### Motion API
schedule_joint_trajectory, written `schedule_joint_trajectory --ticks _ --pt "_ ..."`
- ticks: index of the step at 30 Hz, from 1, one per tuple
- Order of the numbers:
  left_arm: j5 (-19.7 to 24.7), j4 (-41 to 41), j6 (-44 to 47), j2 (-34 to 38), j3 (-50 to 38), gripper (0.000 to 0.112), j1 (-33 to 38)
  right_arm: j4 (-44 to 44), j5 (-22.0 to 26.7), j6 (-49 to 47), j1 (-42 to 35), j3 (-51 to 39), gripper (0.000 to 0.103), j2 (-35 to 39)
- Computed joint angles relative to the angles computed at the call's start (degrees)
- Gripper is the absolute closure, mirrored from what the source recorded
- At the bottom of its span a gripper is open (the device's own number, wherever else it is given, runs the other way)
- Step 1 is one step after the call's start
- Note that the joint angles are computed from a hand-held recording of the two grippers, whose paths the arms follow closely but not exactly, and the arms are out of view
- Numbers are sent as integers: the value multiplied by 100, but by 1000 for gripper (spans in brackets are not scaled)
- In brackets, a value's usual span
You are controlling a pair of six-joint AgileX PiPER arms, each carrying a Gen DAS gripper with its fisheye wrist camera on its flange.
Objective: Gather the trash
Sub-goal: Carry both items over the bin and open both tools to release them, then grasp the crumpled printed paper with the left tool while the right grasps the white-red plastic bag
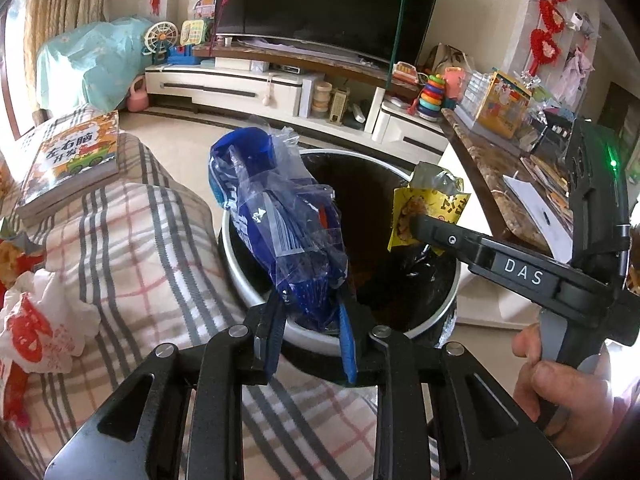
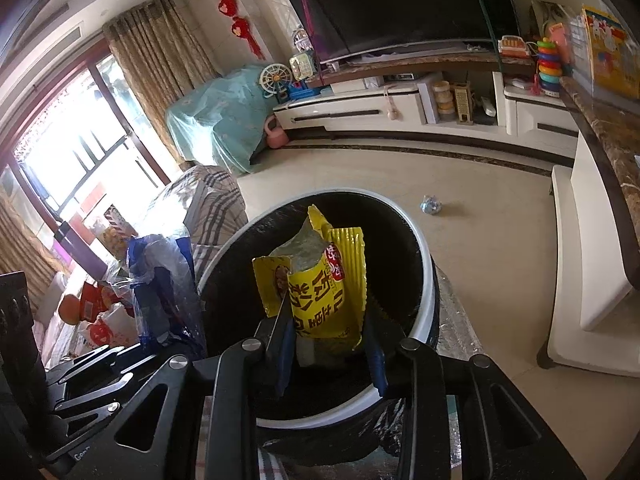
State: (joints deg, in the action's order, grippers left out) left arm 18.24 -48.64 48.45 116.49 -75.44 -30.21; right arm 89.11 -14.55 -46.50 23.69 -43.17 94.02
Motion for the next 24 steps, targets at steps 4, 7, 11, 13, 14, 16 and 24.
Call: schedule_joint_trajectory --ticks 4,7,11,13,14,16,24 --pt "20 269 -266 80 -124 76 -41 168 35 -154 -67 -13 63 -1" --pt "-71 34 -28 26 -17 66 -24 84 -24 -44 -75 27 44 -73" --pt "-246 -410 407 -143 312 54 41 86 -145 -2 -21 45 36 -158" --pt "-377 -949 949 -285 602 49 105 48 -198 82 51 65 32 -187" --pt "-467 -1357 1361 -391 815 48 144 56 -268 117 123 75 28 -197" --pt "-529 -1938 1936 -509 1060 44 214 42 -374 194 262 70 24 -202" --pt "-347 -3873 3915 -978 2072 42 901 -61 -559 626 963 -22 22 -61"
